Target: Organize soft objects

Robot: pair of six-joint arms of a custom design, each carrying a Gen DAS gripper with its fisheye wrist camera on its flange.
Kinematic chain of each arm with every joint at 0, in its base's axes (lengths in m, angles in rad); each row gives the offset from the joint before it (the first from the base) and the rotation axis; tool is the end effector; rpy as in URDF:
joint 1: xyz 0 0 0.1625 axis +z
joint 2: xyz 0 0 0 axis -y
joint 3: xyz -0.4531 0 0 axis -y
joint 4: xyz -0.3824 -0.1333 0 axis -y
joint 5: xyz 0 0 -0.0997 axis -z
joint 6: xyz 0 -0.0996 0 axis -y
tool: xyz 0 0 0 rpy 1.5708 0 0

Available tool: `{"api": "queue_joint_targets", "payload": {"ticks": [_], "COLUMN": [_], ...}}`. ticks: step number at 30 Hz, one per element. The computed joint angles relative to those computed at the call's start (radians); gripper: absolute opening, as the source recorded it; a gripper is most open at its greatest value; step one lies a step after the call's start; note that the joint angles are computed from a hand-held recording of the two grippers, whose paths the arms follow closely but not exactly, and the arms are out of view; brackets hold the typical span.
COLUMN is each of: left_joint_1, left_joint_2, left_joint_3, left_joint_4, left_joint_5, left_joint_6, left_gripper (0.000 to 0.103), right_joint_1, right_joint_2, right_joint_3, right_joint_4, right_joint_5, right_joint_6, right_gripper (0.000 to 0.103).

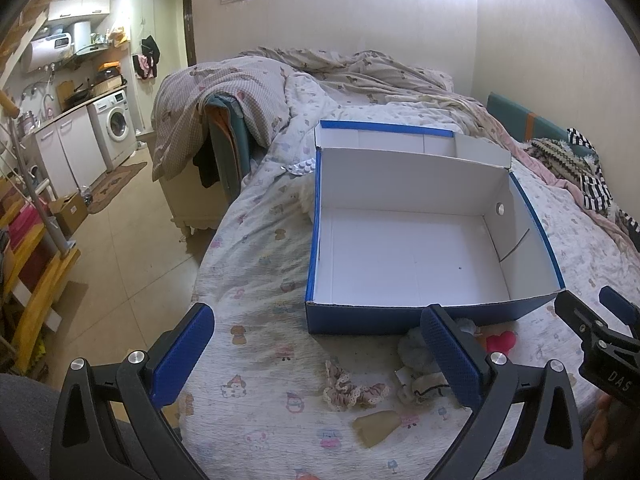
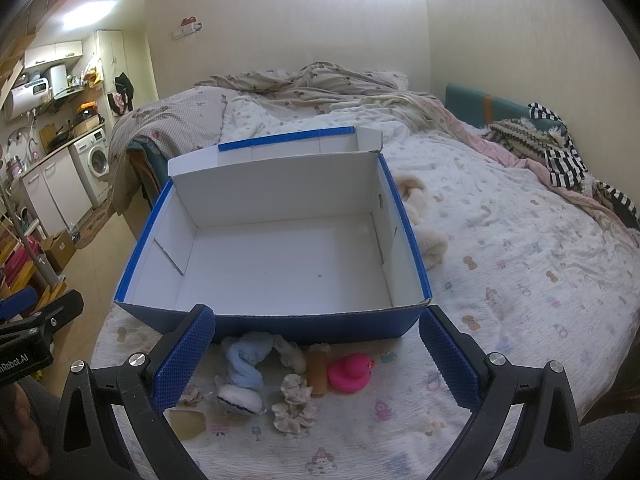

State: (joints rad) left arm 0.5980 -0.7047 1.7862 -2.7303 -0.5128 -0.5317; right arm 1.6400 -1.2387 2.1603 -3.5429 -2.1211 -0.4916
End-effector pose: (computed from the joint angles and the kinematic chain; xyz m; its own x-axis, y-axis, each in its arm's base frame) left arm -0.3952 -0.5355 0.0775 -0.7042 0.0320 -0.7093 0.5417 0.6700 -0.5076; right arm 0.1157 -0.4953 0.3305 -0.7611 0.1130 0.6388 -0.4465 0.6231 -0.6422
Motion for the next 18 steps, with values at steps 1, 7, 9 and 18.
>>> {"api": "queue_joint_targets", "payload": {"ticks": [1,7,9,18], "left_joint_1": [0.000,-0.001,-0.001,-0.001], "left_joint_2": [0.000,0.002,0.002,0.001], "left_joint_3": [-0.001,-0.011,-0.010,-0.013], "left_joint_4": [0.001,0.010,0.007,0.009], "left_joint_5": [0.001,0.002,0.003,0.004], "left_joint_6": [0.000,0.000,0.002,0.004], "left_gripper": [0.103,0.103,0.103,0.103], "right_joint_1": [0.000,0.001,0.001,0.000], "right_joint_2": [0.000,0.001,0.001,0.001], "right_joint_3": [0.000,0.000,0.000,0.001], "right_joint_4": [0.000,-0.003,-0.002,-0.003], "right_joint_5": [0.000,-0.001,-0.002,-0.001], "right_joint_6": [0.000,0.000,0.002,-0.001], "right_gripper": [0.103,0.103,0.103,0.103]}}
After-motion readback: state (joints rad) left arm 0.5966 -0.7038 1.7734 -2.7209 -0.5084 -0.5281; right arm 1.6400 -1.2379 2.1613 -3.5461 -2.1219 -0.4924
